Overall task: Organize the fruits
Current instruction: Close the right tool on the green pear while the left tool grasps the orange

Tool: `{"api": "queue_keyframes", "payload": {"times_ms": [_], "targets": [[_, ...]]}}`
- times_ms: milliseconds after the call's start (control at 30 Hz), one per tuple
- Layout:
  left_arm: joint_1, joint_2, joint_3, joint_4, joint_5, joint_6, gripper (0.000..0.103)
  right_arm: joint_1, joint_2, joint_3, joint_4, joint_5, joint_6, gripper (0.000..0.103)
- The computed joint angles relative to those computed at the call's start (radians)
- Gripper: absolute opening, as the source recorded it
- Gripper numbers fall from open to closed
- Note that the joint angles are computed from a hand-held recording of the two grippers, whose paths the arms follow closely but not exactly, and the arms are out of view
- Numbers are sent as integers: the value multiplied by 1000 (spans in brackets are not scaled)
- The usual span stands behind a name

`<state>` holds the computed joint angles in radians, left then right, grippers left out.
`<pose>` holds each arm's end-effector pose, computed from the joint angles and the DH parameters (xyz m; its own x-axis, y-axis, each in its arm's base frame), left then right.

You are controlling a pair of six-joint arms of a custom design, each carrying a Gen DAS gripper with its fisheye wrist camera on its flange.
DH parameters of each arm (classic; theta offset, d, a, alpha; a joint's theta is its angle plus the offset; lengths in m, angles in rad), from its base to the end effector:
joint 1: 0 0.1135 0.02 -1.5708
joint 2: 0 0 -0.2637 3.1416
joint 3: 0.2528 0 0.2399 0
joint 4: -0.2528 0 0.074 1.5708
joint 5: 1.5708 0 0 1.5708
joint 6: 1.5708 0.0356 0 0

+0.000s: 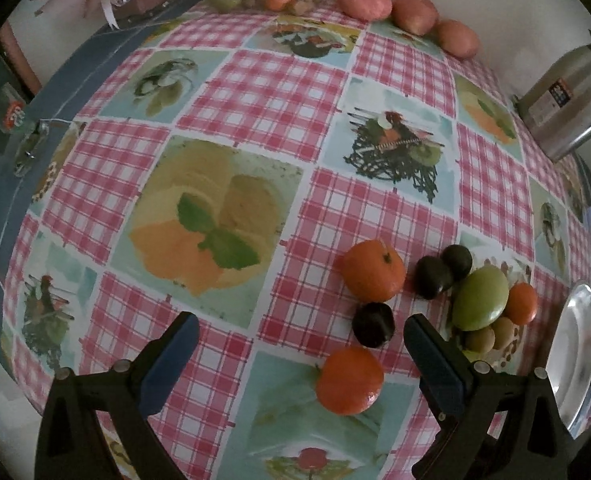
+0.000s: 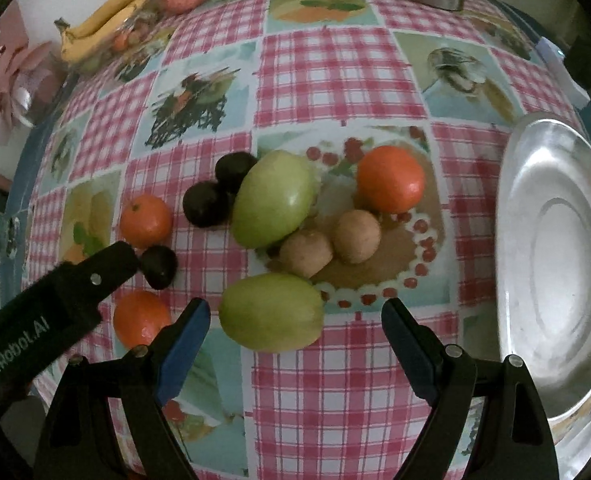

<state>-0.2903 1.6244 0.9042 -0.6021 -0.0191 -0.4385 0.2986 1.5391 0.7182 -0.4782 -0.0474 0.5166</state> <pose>0.2639 -0.0781 0.1625 -0.9605 -0.1561 -0.2305 -0.1393 0.9864 -0.0877 0.2320 0.0732 0.1425 -0.9517 0.2233 -0.2108 0.1887 0.9668 0.1722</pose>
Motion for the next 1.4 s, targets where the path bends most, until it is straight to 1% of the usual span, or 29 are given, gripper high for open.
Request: {"api": "queue_keyframes", "payload": {"times_ms": [267, 367, 467, 533, 800, 1000, 1067, 1100, 1200, 1300, 1400], "targets": [[3, -13, -29, 23, 20, -11, 103, 27, 36, 3, 30, 22, -1, 87], [19, -20, -38, 23, 48, 9, 103, 32, 34, 1, 44, 23, -3, 82], [11, 6, -12, -4, 50, 29, 103, 36, 32, 0, 55, 15, -8, 77], [10, 14, -9, 6, 66, 33, 103, 37, 33, 4, 58, 3, -12, 71], [-1, 18, -12, 9, 101, 33, 102, 38, 41, 5, 66, 2, -23, 70], [-26, 45, 2, 8, 104, 8, 99, 54, 25, -8, 61, 36, -34, 69], [-1, 42, -1, -2, 124, 24, 96, 58, 27, -3, 58, 49, -36, 66], [5, 39, -5, -5, 131, 26, 95, 62, 30, -3, 58, 58, -35, 61], [11, 42, -14, 5, 145, 29, 93, 61, 19, -11, 65, 51, -44, 55], [22, 36, -13, -4, 164, 33, 91, 67, 10, -19, 66, 52, -43, 54], [27, 35, -13, -9, 182, 27, 86, 64, -13, -36, 62, 41, -42, 54]]}}
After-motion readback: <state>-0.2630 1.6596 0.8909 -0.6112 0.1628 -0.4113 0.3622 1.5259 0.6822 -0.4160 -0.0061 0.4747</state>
